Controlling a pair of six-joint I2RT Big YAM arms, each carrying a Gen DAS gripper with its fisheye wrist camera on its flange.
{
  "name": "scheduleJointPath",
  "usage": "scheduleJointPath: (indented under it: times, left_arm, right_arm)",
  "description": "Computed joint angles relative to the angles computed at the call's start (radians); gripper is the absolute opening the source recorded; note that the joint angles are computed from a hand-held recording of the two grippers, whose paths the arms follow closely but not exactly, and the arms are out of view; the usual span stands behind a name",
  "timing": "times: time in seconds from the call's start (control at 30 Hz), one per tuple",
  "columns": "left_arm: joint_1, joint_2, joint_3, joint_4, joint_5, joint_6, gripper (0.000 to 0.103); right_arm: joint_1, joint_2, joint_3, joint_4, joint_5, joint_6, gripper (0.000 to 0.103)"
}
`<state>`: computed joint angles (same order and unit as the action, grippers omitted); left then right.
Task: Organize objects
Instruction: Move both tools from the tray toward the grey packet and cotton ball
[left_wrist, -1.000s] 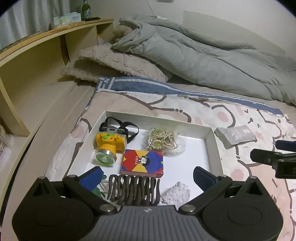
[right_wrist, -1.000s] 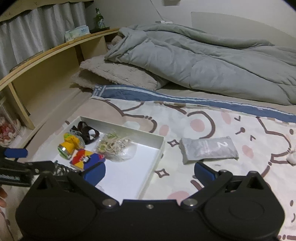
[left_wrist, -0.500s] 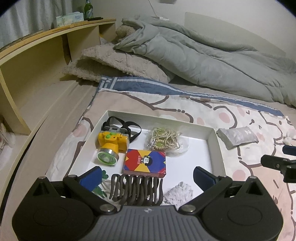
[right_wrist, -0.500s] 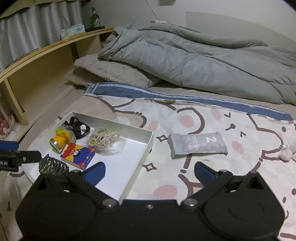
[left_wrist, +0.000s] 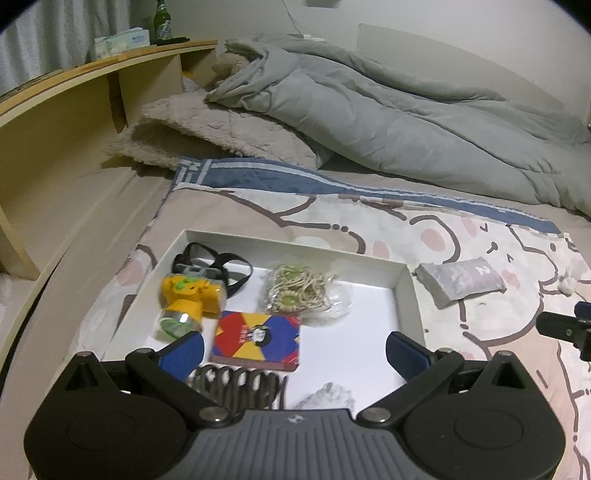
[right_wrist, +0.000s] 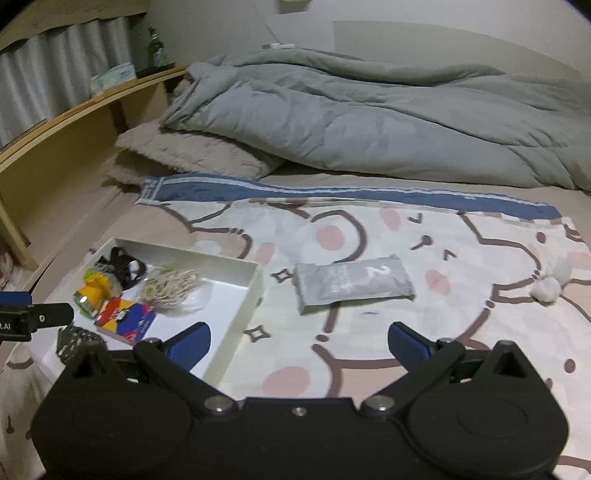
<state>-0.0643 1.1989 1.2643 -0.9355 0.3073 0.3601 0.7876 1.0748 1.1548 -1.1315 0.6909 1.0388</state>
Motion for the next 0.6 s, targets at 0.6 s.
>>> scheduleJointPath:
  times: [0.6]
  left_arm:
    - [-0.246,0.010,-0.028,0.082,-0.056,-0.162,0.103]
  right_arm:
    - [-0.087,-0.221,-0.127,-0.173,0.042,0.130,0.103]
